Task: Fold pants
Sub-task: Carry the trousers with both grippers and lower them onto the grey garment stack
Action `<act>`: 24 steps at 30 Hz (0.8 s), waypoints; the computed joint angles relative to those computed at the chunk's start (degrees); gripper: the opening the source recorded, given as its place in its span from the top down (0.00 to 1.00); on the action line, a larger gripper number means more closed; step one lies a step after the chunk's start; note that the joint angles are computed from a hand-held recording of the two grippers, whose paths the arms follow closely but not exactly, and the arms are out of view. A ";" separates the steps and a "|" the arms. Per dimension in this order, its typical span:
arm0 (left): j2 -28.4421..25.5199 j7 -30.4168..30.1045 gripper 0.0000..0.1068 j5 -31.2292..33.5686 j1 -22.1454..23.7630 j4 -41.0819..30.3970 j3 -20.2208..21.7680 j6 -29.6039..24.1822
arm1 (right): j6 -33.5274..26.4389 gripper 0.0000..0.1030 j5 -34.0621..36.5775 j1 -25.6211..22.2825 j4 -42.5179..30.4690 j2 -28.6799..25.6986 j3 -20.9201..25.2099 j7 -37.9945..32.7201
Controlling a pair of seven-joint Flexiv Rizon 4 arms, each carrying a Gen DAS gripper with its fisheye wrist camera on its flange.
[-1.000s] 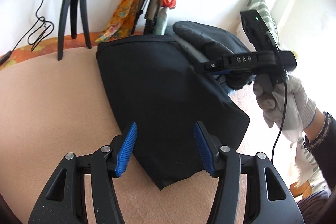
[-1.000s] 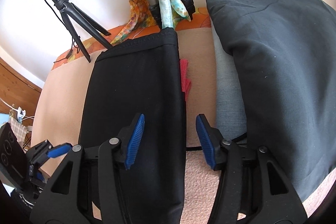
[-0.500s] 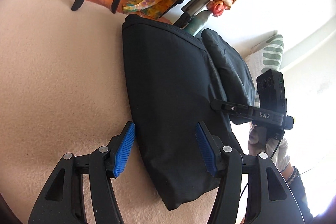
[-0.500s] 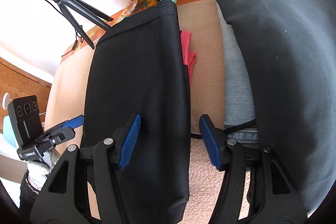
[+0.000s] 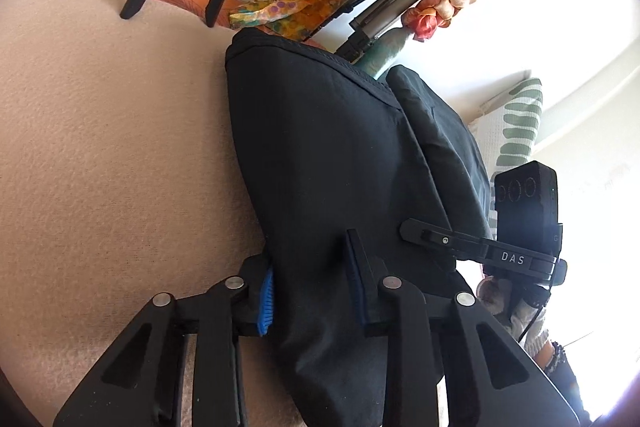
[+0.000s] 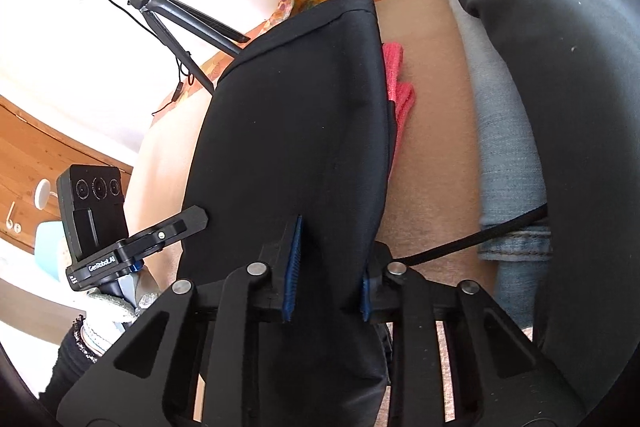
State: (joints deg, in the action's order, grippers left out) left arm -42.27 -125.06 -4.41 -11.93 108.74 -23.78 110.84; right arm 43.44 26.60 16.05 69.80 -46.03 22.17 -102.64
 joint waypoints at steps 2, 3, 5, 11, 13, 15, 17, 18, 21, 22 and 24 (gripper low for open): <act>0.41 0.16 0.80 -0.09 -0.62 0.45 0.87 0.32 | 1.61 0.84 0.10 0.37 0.93 0.74 -0.07 0.02; 0.64 0.25 0.82 -0.25 -1.01 0.51 1.31 0.33 | 2.32 0.85 0.21 0.45 1.44 1.17 0.00 0.04; 1.49 0.83 0.84 -1.14 -2.81 0.41 3.23 -0.25 | 3.89 0.86 -0.53 1.11 2.76 2.16 -0.34 0.00; 3.94 2.60 0.89 -3.53 -7.02 0.62 6.85 -0.82 | 8.69 0.88 -3.32 2.65 7.44 5.29 -0.83 1.13; 4.90 3.46 0.89 -4.32 -8.66 0.69 8.17 -1.37 | 10.02 0.88 -3.88 2.59 8.91 6.29 -0.57 0.92; 5.58 4.44 0.90 -4.92 -10.10 0.60 9.22 -1.83 | 10.69 0.88 -3.97 1.96 10.50 7.55 -0.14 0.51; 5.81 4.96 0.90 -5.48 -11.01 0.42 9.50 -1.69 | 11.69 0.88 -4.23 1.76 12.06 8.82 -0.06 0.36; 5.89 5.12 0.90 -5.79 -11.47 0.29 9.64 -1.51 | 12.41 0.88 -4.30 1.55 13.06 9.61 -0.01 0.11; 6.18 5.94 0.90 -6.73 -13.38 -0.54 10.62 -1.18 | 14.41 0.89 -4.30 0.91 15.55 11.82 0.18 -0.37; 6.31 6.46 0.90 -7.20 -14.37 -1.07 11.31 -1.45 | 14.92 0.89 -4.19 0.49 16.42 12.65 0.35 -0.83; 6.40 7.65 0.90 -7.80 -15.69 -2.46 12.08 -2.18 | 15.90 0.89 -4.31 -0.03 17.97 14.29 0.33 -1.53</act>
